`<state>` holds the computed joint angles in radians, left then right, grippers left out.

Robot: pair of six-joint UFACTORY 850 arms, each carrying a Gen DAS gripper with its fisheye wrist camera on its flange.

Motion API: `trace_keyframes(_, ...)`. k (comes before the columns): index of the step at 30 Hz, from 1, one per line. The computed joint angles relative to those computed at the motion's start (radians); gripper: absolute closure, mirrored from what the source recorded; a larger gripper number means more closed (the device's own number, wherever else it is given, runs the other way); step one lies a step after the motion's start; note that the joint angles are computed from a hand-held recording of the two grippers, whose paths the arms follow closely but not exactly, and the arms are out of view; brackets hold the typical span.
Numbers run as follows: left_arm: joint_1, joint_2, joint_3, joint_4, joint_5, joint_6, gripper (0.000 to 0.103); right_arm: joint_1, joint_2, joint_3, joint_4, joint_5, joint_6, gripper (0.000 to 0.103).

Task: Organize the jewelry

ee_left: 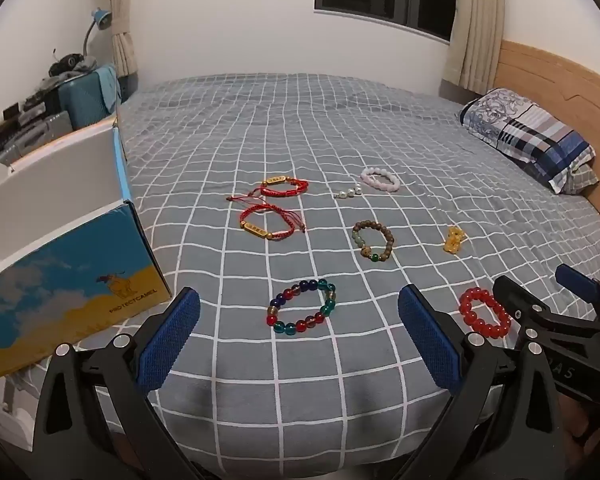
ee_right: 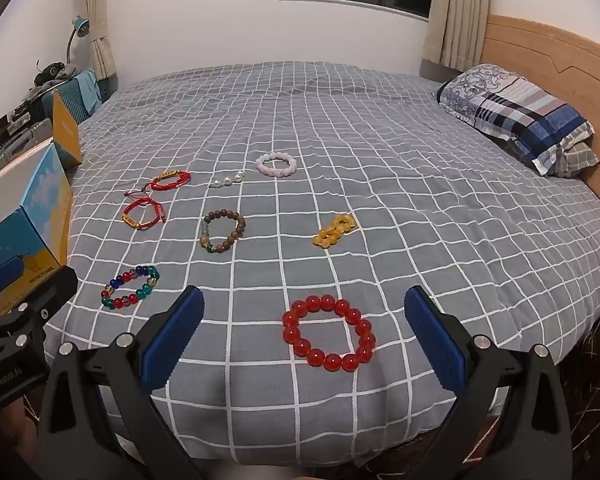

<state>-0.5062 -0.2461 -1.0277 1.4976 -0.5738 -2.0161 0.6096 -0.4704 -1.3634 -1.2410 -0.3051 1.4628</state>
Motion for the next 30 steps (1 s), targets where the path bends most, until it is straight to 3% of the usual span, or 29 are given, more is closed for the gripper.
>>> trace_keyframes(3, 0.014, 0.008, 0.01, -0.003, 0.044, -0.026, 0.006, 0.001, 0.0, 0.001, -0.007, -0.001, 0.009, 0.007)
trace_keyframes(30, 0.015, -0.007, -0.007, -0.055, 0.032, 0.018, 0.006, 0.003, 0.006, 0.009, -0.028, 0.002, 0.034, 0.007)
